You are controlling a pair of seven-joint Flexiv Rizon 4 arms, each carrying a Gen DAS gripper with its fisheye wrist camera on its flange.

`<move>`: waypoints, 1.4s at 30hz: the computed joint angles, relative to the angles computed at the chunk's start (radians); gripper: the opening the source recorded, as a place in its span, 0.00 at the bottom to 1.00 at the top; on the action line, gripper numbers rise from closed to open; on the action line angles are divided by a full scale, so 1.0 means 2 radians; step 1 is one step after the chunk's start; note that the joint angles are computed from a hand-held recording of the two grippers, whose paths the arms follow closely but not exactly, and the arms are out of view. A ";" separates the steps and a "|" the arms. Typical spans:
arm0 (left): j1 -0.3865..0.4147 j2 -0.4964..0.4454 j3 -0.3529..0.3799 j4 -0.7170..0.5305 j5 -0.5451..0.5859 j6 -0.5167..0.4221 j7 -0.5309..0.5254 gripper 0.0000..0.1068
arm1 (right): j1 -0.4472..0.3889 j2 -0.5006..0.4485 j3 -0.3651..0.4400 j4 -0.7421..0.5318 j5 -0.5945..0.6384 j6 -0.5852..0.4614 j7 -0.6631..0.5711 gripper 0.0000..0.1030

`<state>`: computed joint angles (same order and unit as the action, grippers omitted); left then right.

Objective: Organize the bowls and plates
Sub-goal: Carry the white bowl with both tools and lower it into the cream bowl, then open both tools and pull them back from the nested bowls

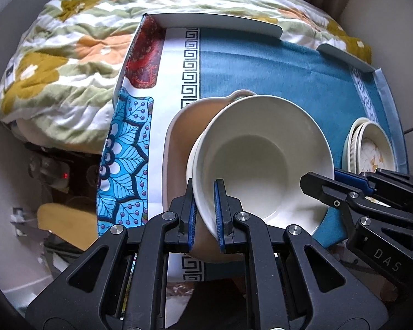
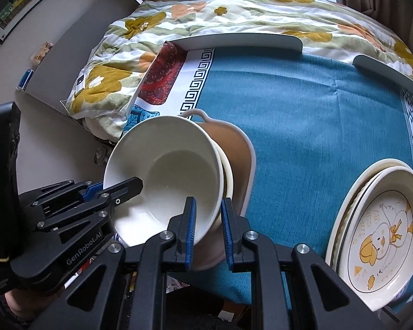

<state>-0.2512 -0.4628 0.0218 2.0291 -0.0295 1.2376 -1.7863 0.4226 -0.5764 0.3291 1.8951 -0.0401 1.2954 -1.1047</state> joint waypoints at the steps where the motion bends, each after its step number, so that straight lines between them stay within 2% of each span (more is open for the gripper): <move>1: -0.004 -0.001 0.003 -0.003 0.005 -0.004 -0.002 0.09 | 0.001 0.000 -0.001 0.001 0.000 0.000 0.001 0.16; 10: -0.039 -0.005 0.038 -0.033 0.074 -0.035 -0.038 0.09 | -0.001 -0.002 0.002 0.007 0.006 0.014 0.011 0.16; 12: -0.037 -0.004 0.037 -0.033 0.082 -0.038 -0.042 0.10 | 0.001 -0.002 0.000 0.009 0.005 0.017 0.016 0.16; 17: -0.025 0.001 0.027 -0.021 0.083 -0.026 -0.040 0.10 | 0.006 0.001 -0.006 0.017 0.000 0.032 0.026 0.16; 22: -0.031 0.007 0.032 -0.017 0.090 -0.022 -0.056 0.10 | 0.003 0.005 -0.001 0.026 -0.008 0.041 0.025 0.16; 27: -0.034 0.040 0.034 0.008 0.094 -0.002 -0.088 0.10 | -0.015 0.036 0.011 0.056 -0.010 0.075 0.001 0.16; 29: -0.036 0.061 0.036 0.024 0.103 0.022 -0.100 0.19 | -0.028 0.047 0.021 0.064 -0.005 0.085 -0.009 0.16; 30: -0.046 0.073 0.047 0.026 0.119 0.023 -0.116 0.36 | -0.039 0.051 0.031 0.066 0.000 0.086 -0.017 0.16; 31: -0.054 0.082 0.055 0.025 0.136 0.020 -0.133 0.65 | -0.050 0.055 0.042 0.068 0.005 0.086 -0.028 0.17; 32: -0.063 0.090 0.065 0.023 0.160 0.017 -0.156 0.78 | -0.057 0.059 0.049 0.071 0.009 0.087 -0.036 0.21; 33: -0.074 0.099 0.078 0.020 0.192 0.016 -0.189 0.91 | -0.062 0.064 0.054 0.075 0.013 0.089 -0.045 0.36; 34: -0.079 0.106 0.083 0.019 0.215 0.018 -0.212 0.91 | -0.066 0.069 0.057 0.080 0.015 0.092 -0.053 0.60; 35: -0.079 0.112 0.083 0.020 0.228 0.015 -0.225 0.91 | -0.063 0.074 0.054 0.087 0.014 0.096 -0.059 0.73; 36: -0.076 0.117 0.080 0.021 0.235 0.007 -0.232 0.91 | -0.058 0.078 0.047 0.093 0.010 0.100 -0.061 0.93; 39: -0.058 0.123 0.065 0.028 0.247 -0.007 -0.236 0.91 | 0.010 0.097 -0.036 0.129 -0.038 0.115 -0.032 0.95; 40: -0.050 0.123 0.059 0.031 0.247 -0.009 -0.233 0.91 | 0.029 0.103 -0.063 0.137 -0.072 0.097 -0.010 0.95; 42: -0.030 0.122 0.046 0.042 0.241 -0.012 -0.217 0.91 | 0.043 0.109 -0.080 0.137 -0.092 0.051 0.004 0.95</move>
<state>-0.3113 -0.2194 0.1137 2.1137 0.4529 1.2132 -2.2213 0.5094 -0.3591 0.1699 2.1692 -0.2237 1.3965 -1.0962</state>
